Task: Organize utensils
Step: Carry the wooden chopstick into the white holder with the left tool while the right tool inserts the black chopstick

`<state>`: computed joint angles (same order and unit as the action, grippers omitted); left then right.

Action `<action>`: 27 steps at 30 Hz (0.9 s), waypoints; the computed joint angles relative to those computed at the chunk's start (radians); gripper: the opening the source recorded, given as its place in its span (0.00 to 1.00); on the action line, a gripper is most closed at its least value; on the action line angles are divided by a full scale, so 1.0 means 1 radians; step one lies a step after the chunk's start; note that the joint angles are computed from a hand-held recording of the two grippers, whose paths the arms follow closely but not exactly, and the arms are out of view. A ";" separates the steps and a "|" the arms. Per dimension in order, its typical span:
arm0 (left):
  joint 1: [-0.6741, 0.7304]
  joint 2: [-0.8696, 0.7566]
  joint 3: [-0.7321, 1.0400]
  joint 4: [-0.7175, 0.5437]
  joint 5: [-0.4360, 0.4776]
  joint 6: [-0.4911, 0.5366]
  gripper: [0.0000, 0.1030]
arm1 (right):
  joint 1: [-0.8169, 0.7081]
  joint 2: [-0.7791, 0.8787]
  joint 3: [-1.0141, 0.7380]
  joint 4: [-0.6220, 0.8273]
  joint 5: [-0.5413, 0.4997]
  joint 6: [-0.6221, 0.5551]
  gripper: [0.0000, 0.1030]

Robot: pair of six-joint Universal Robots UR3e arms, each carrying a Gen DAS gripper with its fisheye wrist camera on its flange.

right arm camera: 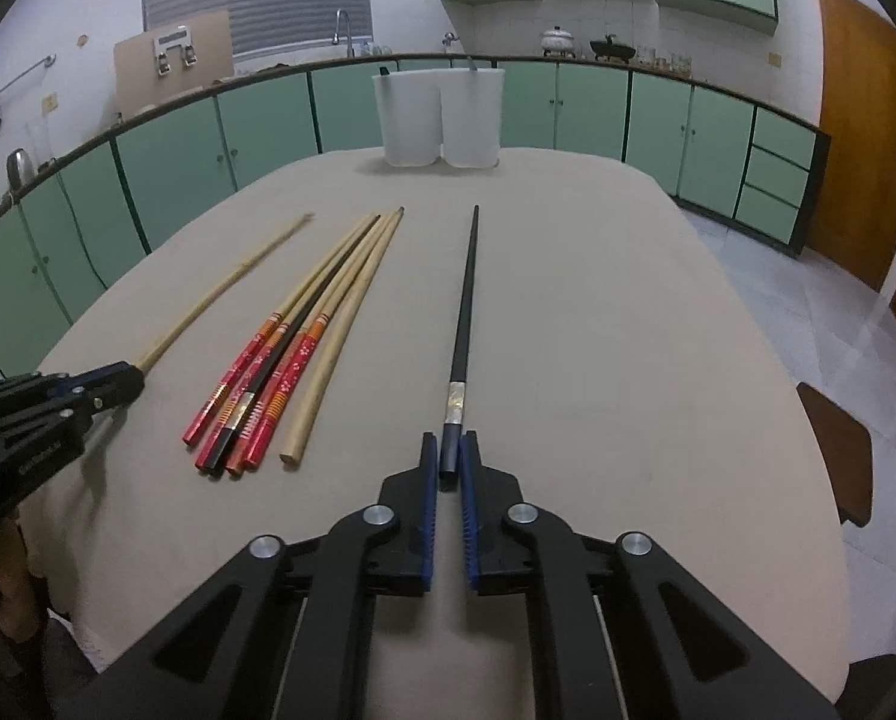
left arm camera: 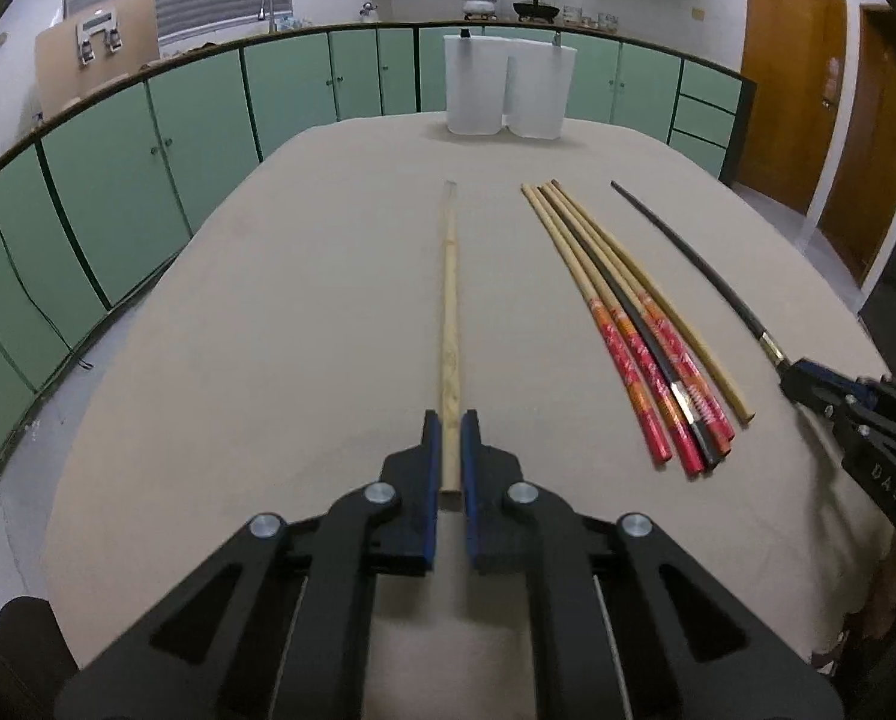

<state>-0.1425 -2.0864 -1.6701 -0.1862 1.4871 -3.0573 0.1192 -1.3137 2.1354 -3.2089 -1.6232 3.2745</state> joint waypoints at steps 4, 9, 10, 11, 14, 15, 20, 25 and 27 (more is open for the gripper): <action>0.017 0.058 0.028 -0.100 -0.030 -0.024 0.06 | -0.020 -0.091 -0.015 0.107 0.023 0.012 0.07; 0.038 0.150 0.111 -0.281 -0.059 -0.035 0.06 | -0.039 -0.248 -0.080 0.304 0.047 -0.010 0.07; 0.037 0.168 0.132 -0.305 -0.056 -0.029 0.06 | -0.041 -0.267 -0.105 0.341 0.051 -0.017 0.07; 0.040 0.179 0.149 -0.327 -0.059 -0.024 0.06 | -0.044 -0.284 -0.129 0.377 0.057 -0.026 0.07; 0.056 0.202 0.226 -0.418 -0.084 -0.011 0.06 | -0.058 -0.324 -0.248 0.525 0.081 -0.062 0.07; 0.063 0.208 0.260 -0.454 -0.096 -0.005 0.06 | -0.062 -0.327 -0.280 0.557 0.086 -0.071 0.07; 0.087 0.202 0.406 -0.599 -0.146 0.033 0.06 | -0.082 -0.294 -0.510 0.751 0.128 -0.149 0.07; 0.096 0.124 0.621 -0.756 -0.176 0.083 0.06 | -0.087 -0.175 -0.767 0.910 0.144 -0.218 0.06; 0.101 0.075 0.740 -0.850 -0.192 0.099 0.06 | -0.096 -0.123 -0.863 0.971 0.157 -0.235 0.06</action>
<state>-0.0418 -2.0117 -0.9305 -1.0361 1.2954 -2.9584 0.0235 -1.4371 1.2728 -2.2380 -1.4667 3.0395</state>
